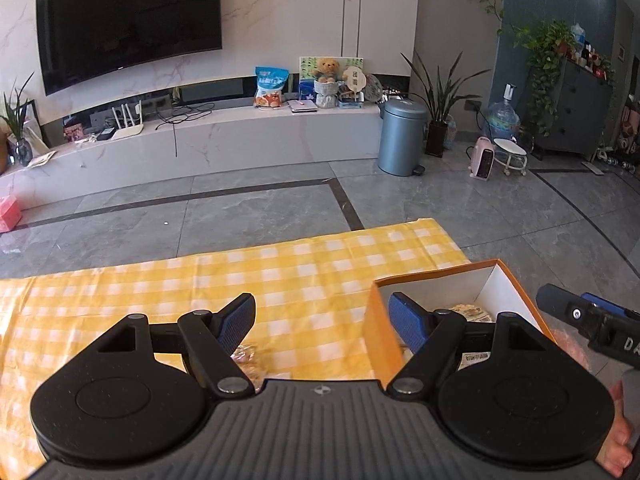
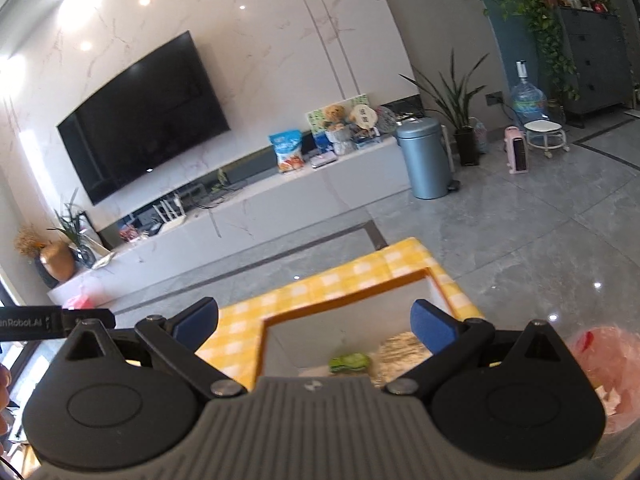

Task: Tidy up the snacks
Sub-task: 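Move both tools back over the waffle pack and spicy strip bag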

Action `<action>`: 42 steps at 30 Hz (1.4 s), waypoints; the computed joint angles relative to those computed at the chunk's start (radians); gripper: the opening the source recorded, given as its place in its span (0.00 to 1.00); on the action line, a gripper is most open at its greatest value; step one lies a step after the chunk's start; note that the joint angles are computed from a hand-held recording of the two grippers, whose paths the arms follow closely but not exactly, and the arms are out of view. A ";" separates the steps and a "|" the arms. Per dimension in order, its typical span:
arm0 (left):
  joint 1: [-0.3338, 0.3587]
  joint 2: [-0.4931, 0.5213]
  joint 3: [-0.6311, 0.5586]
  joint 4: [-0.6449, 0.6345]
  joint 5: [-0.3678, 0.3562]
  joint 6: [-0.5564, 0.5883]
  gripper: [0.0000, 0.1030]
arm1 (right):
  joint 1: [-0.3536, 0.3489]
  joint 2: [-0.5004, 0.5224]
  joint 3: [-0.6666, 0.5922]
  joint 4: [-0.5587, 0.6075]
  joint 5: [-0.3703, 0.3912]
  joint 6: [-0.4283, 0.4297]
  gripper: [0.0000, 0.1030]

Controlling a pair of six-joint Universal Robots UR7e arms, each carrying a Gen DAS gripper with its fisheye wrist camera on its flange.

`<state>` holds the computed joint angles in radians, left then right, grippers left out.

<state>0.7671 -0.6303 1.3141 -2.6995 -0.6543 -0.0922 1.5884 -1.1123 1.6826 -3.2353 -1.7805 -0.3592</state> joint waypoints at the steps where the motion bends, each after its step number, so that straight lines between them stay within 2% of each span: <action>1: 0.002 -0.016 0.014 0.006 -0.002 -0.010 0.87 | 0.005 0.001 0.000 0.005 0.004 0.006 0.97; 3: 0.006 -0.043 0.046 0.009 0.000 -0.023 0.87 | 0.016 0.000 0.002 0.018 0.020 0.020 0.97; 5: 0.012 -0.062 0.089 -0.054 -0.001 0.002 0.87 | 0.031 0.001 0.009 0.013 0.038 0.013 0.97; 8: 0.025 -0.085 0.138 -0.107 0.002 0.031 0.87 | 0.075 0.035 0.007 -0.035 -0.017 -0.061 0.97; 11: 0.043 -0.106 0.166 -0.083 0.005 0.004 0.87 | 0.108 0.067 0.002 -0.053 -0.057 -0.111 0.97; 16: 0.089 -0.131 0.188 -0.032 -0.002 -0.063 0.87 | 0.128 0.114 -0.009 -0.027 -0.039 -0.188 0.97; 22: 0.155 -0.158 0.231 -0.037 -0.008 -0.142 0.86 | 0.146 0.166 -0.037 0.071 -0.047 -0.199 0.97; 26: 0.201 -0.173 0.263 -0.016 -0.025 -0.195 0.83 | 0.166 0.226 -0.072 0.105 -0.107 -0.219 0.97; 30: 0.242 -0.187 0.286 -0.007 -0.071 -0.220 0.81 | 0.177 0.290 -0.120 0.171 -0.159 -0.282 0.97; 34: 0.276 -0.201 0.291 0.034 -0.129 -0.254 0.80 | 0.169 0.358 -0.176 0.233 -0.225 -0.263 0.97; 39: 0.292 -0.211 0.303 0.054 -0.109 -0.282 0.80 | 0.136 0.423 -0.214 0.243 -0.227 -0.237 0.96; 41: 0.299 -0.213 0.302 0.054 -0.119 -0.304 0.79 | 0.131 0.455 -0.243 0.251 -0.274 -0.202 0.87; 42: 0.304 -0.214 0.302 0.045 -0.134 -0.308 0.79 | 0.127 0.466 -0.254 0.261 -0.285 -0.179 0.85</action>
